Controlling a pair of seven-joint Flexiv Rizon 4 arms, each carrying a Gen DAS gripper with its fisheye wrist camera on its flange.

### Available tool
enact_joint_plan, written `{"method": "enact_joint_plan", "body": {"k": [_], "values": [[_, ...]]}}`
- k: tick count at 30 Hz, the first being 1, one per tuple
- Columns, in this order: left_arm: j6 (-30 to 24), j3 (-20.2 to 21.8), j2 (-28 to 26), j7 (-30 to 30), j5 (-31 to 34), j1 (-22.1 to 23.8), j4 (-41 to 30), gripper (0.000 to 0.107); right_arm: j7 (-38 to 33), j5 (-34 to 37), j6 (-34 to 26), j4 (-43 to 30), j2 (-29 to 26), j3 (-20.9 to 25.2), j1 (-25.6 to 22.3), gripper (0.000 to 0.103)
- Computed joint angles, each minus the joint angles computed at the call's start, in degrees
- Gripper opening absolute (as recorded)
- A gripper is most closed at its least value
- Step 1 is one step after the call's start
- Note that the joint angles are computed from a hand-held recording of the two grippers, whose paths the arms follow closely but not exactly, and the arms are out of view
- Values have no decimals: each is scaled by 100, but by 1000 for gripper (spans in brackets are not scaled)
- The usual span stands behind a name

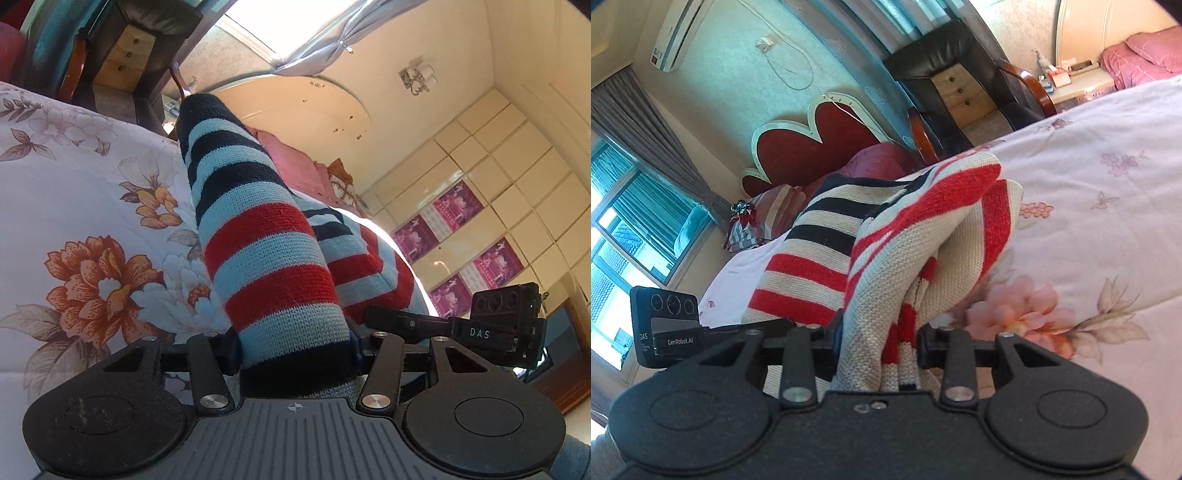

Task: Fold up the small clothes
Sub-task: 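Fold the held end over onto the rest of the sweater with both grippers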

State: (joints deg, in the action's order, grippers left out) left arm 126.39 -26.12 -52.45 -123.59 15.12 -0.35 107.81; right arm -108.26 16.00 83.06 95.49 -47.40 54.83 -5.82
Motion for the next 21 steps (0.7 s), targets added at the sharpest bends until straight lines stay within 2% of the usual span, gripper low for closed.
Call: {"method": "enact_joint_plan", "body": {"k": [4,7,10,16,21], "values": [[399,85,435,-175,173,203,718,52,192,89,320,157,294,-115,421,34],[587,51,648,-387,544,546,1198,52,400,-17,529,241,384,-200,742,34],[828,201,870,-533,745,743,1699,52,706,-220,676,263,385,-341,1128,34],[1433,604,898,-710,1168,1087,2413,52,1292,-655,854,102,150,-606,1878,34],[1964,931,613,-748,1407,1320,2826,52,1752,-1014,842,-198,-268,-684,2332,34]]}}
